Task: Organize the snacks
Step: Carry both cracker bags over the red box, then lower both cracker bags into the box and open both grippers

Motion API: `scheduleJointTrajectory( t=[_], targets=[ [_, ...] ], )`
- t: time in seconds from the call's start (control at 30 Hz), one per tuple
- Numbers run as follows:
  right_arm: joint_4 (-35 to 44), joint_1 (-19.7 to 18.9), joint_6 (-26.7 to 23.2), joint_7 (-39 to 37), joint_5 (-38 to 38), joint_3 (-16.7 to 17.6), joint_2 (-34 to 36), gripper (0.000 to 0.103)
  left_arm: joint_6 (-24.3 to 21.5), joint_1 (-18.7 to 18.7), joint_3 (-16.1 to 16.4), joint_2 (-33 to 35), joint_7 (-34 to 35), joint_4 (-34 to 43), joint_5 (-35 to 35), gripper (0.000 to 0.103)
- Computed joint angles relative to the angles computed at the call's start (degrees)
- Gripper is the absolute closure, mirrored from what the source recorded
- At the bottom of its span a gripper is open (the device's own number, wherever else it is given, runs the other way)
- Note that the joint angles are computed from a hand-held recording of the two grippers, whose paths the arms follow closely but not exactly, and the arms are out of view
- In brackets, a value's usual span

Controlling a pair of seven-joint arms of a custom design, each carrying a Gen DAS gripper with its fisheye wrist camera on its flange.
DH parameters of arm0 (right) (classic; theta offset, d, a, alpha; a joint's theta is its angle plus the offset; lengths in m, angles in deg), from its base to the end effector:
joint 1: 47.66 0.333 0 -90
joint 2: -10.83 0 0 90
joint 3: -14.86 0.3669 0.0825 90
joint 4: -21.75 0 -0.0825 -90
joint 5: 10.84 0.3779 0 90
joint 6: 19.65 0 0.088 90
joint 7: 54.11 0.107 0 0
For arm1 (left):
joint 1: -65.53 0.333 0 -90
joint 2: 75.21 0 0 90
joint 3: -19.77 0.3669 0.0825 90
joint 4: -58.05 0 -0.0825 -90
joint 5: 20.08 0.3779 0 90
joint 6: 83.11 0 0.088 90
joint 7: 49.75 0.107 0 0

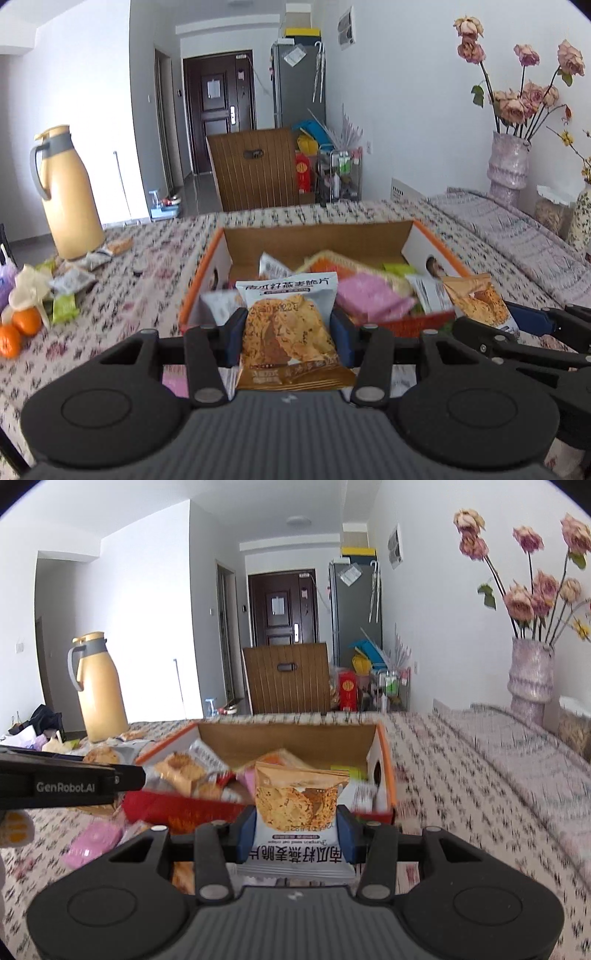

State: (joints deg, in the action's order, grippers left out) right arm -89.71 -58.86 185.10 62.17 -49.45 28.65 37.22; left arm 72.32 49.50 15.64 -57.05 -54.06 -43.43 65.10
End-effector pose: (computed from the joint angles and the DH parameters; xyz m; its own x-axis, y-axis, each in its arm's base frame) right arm 0.6619 0.0811 0.4362 0.3258 -0.9428 -0.0703 -0.4129 -0.0750 -0.9077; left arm 0.6280 -0.2622 0.4784 0.1023 -0.9933 -0.0532 -0.4916 -0.0039 -0.8708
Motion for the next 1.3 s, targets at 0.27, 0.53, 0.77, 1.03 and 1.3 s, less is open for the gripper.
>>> scheduleJointTrajectory(
  t=[0.27,0.53,0.77,1.03,1.3],
  targets=[
    [8.74,2.41,-3.03,-4.23,3.81,0.45,4.14,0.059,-0.44,-0.18,1.35,3.59,1.20,6.24,-0.39,0.054],
    [17.76,3.28,-7.55,-10.15,9.08,3.11,9.49,0.059,-1.48,-1.63,4.29,8.39,0.47,13.63,-2.61,0.054],
    [25.67,6.24,-11.24,-15.46,15.62,2.29,15.01,0.059,-3.24,-3.53,7.13,12.70,-2.07,18.30,-1.82,0.054],
    [28.47,4.86,-15.82,-21.68,20.26,5.49,18.21,0.059,-2.02,-4.01,8.77,16.23,-0.72,20.41,-2.63,0.054],
    [27.61,5.55,-16.53,-26.52,26.18,5.45,18.09,0.053,0.66,-4.20,10.38,16.82,-0.77,20.14,-4.32,0.032]
  ],
)
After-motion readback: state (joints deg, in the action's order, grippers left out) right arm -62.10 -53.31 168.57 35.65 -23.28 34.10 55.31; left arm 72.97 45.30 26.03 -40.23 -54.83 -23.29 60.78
